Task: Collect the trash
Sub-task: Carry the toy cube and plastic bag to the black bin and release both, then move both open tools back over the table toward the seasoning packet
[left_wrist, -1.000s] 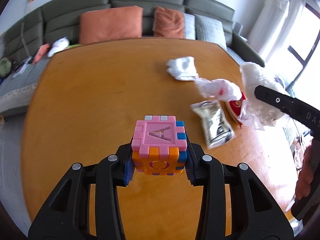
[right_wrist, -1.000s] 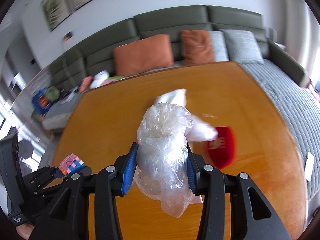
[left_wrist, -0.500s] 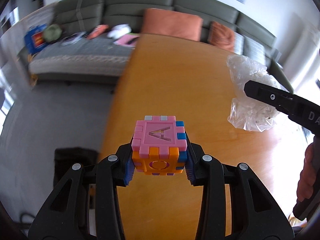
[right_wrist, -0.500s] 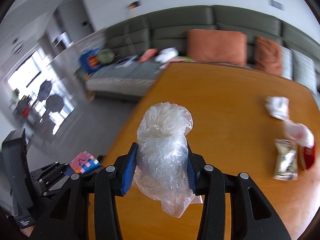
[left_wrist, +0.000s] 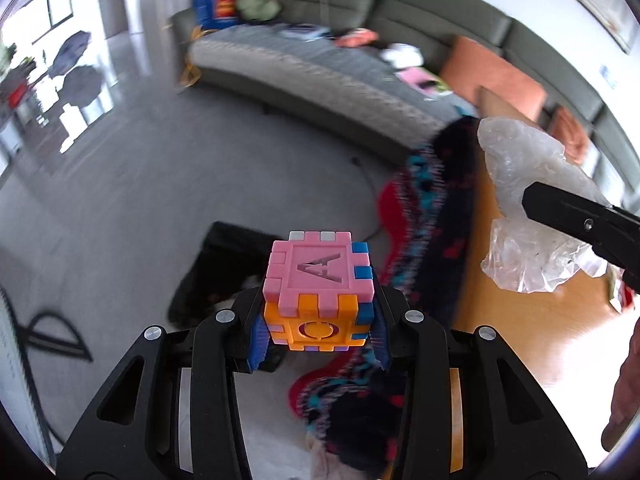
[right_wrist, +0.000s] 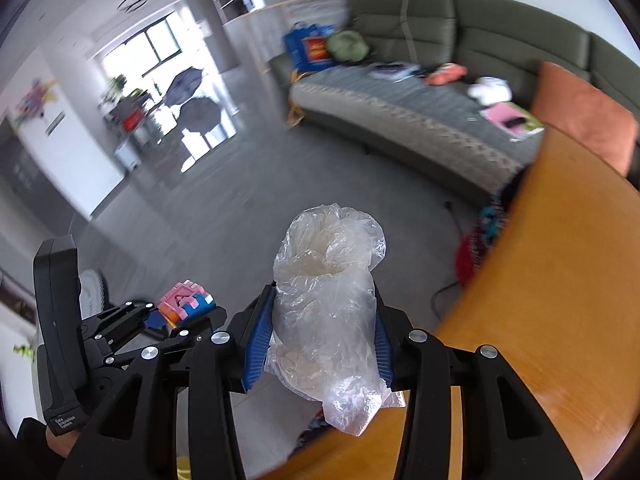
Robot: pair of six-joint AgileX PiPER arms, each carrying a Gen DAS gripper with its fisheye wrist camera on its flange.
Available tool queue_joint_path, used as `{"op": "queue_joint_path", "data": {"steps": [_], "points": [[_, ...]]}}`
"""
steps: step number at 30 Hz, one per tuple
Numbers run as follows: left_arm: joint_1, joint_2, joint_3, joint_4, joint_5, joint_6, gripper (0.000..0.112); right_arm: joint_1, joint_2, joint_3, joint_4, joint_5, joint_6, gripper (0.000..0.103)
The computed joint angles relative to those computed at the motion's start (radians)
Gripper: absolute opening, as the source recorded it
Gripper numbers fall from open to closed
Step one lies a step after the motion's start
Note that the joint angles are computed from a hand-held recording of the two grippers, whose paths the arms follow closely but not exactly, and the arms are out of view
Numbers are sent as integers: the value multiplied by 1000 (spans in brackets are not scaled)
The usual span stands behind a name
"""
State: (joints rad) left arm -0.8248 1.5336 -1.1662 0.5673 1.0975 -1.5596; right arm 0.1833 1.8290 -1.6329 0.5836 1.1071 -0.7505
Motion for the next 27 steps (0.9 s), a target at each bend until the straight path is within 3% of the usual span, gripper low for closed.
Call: {"op": "queue_joint_path", "data": {"steps": [5,7,9,10,16,27], "points": [[77,-99,136,-29,-6,-9,40,156,74,-74,-31,-8,84,47],[127,-117,171,-40,-11,19,40,196,127,-144,-18,31,103,54],[181,-128,187,-59,-14,55,66,254,162,-198,-49,15,146,58],[200,-131,193,-60,-6,64,96,273,171,-216,-68,0,158,60],[258,-152,202,-27,16,71,97,316,197,-286,-106,-25,198,60],[232,-129,161,-25,3,97,97,225,137,-218,-61,-28,167,60]]}}
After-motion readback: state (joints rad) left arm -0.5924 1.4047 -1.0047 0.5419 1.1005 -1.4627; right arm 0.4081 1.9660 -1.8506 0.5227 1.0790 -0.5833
